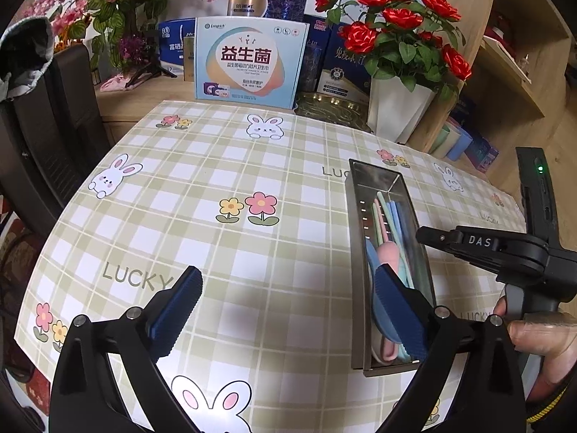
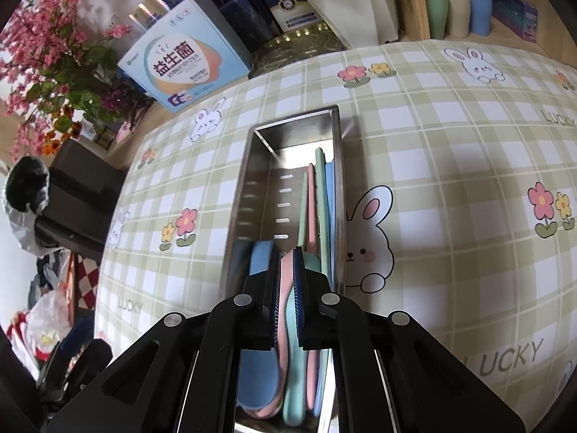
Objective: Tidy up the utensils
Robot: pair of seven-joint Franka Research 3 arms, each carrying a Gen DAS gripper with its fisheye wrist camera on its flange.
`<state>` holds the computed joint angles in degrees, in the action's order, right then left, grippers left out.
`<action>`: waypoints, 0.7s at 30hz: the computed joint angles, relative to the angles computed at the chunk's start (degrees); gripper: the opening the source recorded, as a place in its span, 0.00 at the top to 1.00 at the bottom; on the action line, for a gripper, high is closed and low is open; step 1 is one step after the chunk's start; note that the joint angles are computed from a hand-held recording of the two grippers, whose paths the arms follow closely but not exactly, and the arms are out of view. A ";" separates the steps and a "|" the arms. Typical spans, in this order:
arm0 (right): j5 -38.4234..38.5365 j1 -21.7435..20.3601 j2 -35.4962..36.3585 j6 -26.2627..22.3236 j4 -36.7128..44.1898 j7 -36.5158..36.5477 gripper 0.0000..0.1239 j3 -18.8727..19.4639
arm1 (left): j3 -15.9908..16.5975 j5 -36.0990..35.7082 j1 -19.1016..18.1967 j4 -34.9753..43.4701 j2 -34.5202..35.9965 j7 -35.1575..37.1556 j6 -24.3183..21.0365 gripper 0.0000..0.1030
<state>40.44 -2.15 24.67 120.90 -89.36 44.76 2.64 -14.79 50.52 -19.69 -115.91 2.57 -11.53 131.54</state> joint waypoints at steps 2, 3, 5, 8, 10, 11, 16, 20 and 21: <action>0.99 -0.68 -1.38 0.59 -0.80 -1.64 0.94 0.04 | -0.28 0.21 -0.32 0.50 -0.50 0.46 -1.29 0.09; 1.32 -0.88 -1.87 0.83 -1.02 -2.35 0.94 -0.03 | -0.38 0.27 -0.41 0.82 -0.63 0.79 -1.81 0.09; 2.27 -1.41 -3.53 2.04 -1.95 -4.91 0.93 -0.21 | -0.80 0.79 -0.83 1.82 -1.01 1.45 -3.52 0.09; 5.63 -2.87 -6.49 3.62 -3.74 -10.45 0.74 -0.44 | -1.37 1.52 -1.47 3.54 -1.26 2.40 -5.78 0.08; 9.17 -3.92 -9.02 5.05 -5.62 -15.45 0.59 -0.80 | -1.89 2.56 -2.14 5.05 -1.47 2.80 -7.64 0.07; 10.68 -4.47 -10.47 5.26 -6.49 -18.52 0.59 -1.13 | -2.11 3.23 -2.44 5.70 -1.58 2.84 -8.09 0.07; 18.03 -6.49 -16.37 3.95 -9.22 -27.33 0.33 -4.05 | -3.62 7.22 -4.75 11.62 -0.67 4.46 -13.37 0.06; 24.02 -7.60 -21.08 2.12 -11.75 -32.49 0.30 -7.05 | -3.98 8.98 -7.02 16.45 1.00 6.42 -17.00 0.06; 25.78 -7.95 -22.30 1.42 -12.39 -33.81 0.30 -7.93 | -4.18 9.68 -7.83 17.99 1.63 6.91 -18.20 0.06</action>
